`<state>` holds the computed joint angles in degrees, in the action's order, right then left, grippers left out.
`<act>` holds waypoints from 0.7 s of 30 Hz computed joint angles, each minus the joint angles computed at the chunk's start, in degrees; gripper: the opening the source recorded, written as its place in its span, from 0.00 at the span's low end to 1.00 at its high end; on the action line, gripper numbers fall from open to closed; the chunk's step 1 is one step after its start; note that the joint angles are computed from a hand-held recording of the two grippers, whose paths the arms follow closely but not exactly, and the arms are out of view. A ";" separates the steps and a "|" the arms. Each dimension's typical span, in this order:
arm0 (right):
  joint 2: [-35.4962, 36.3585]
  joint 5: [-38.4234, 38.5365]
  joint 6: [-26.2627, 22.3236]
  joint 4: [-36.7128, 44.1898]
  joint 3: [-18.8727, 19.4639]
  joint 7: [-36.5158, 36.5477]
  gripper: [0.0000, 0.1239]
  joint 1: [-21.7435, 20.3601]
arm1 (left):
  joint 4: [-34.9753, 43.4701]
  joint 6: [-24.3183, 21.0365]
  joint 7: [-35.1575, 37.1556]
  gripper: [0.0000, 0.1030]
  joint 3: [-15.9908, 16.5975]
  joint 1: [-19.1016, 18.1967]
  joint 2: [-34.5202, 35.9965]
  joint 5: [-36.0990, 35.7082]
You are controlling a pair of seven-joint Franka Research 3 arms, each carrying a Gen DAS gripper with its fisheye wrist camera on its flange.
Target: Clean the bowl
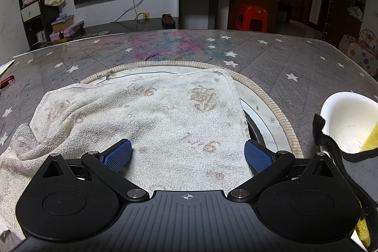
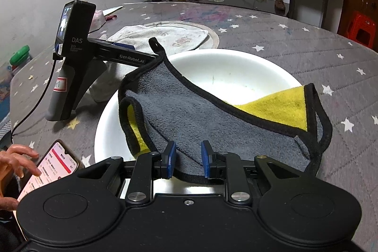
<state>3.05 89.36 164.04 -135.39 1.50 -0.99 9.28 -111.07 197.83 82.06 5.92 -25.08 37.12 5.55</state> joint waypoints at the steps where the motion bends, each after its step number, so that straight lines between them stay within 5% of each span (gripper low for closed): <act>1: 0.07 0.20 -0.01 0.06 0.00 -0.12 0.20 -0.03 | 0.00 0.00 0.02 1.00 -0.01 0.00 0.00 -0.02; 21: 3.07 5.68 0.22 3.55 0.11 -4.57 0.20 -0.34 | -0.12 0.04 0.18 1.00 -0.12 0.12 -0.08 -0.11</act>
